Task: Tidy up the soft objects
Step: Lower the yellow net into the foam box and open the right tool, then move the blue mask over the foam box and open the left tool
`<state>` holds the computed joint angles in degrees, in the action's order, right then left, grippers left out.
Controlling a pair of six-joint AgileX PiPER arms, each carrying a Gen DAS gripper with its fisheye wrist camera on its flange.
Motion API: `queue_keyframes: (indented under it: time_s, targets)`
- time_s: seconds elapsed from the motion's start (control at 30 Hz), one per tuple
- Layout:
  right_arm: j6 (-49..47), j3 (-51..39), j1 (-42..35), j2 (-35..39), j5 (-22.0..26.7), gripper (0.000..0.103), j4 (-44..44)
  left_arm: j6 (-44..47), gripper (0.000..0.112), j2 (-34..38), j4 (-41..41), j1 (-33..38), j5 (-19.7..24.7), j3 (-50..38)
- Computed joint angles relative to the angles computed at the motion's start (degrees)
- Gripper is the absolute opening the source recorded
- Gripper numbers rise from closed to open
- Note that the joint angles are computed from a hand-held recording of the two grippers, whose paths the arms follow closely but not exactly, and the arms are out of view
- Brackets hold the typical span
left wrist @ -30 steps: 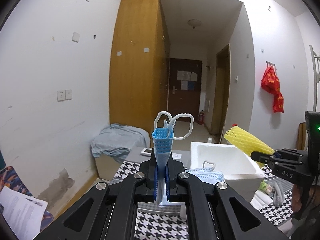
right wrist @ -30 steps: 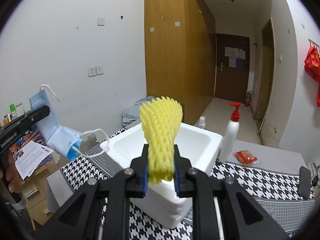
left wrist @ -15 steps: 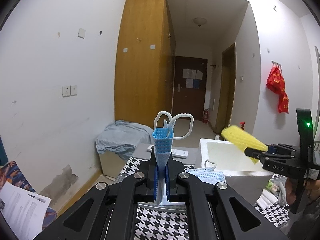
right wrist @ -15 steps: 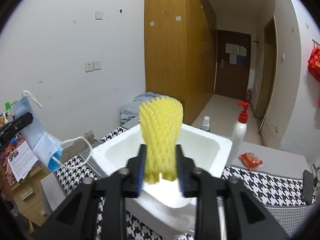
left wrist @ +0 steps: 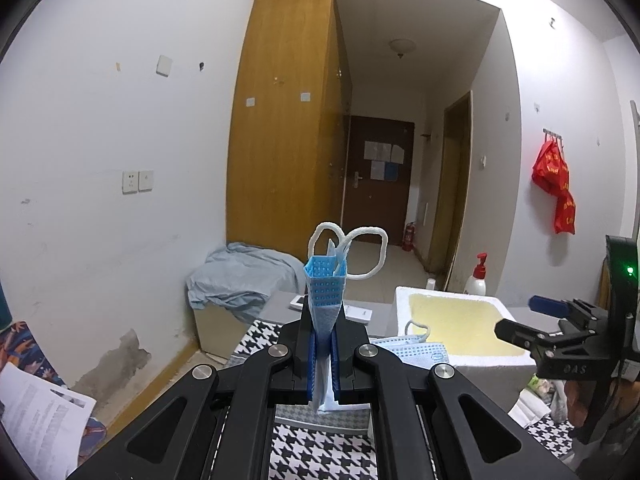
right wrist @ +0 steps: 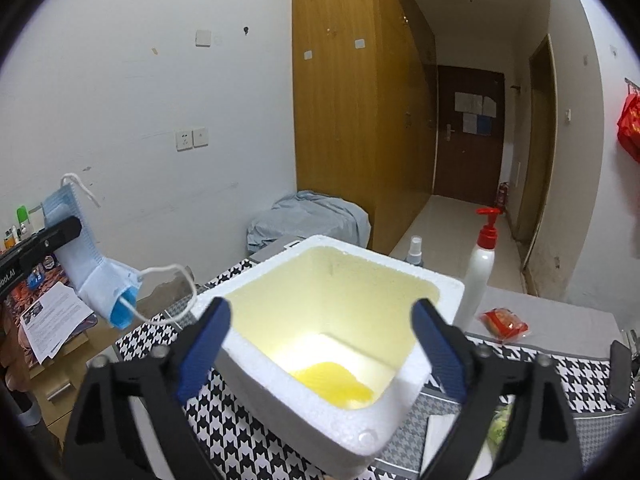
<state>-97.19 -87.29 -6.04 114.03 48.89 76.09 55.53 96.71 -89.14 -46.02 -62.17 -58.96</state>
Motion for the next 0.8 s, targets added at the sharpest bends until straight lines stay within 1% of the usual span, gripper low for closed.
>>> queue_keyframes:
  time_s: [0.07,0.2,0.3,0.43,0.57,0.8]
  targets:
    - [-1.61,1.22,-0.40,-0.73,-0.29,0.102,1.48,0.12,0.006,-0.04,0.34,0.31,0.73,-0.25]
    - [-2.86,1.81,-1.59,-1.18,0.99,0.102,2.18,0.99,0.006,0.40,1.20,0.85,1.88,-1.67]
    - [-4.53,3.30,-2.34,-1.89,0.37,0.102,3.14,1.63,0.006,1.10,1.80,1.07,2.72,-3.04]
    - [-5.47,4.04,-4.24,-2.13,1.24,0.102,3.90,3.26,0.006,2.54,2.43,1.57,4.69,-5.68]
    - [-6.61,4.63,-6.00,-2.29,1.41,0.102,4.84,5.15,0.006,4.44,3.19,2.48,7.61,-9.05]
    - [-8.07,5.47,-9.94,-1.87,1.87,0.102,6.19,8.72,0.006,8.69,3.77,4.59,14.71,-15.67]
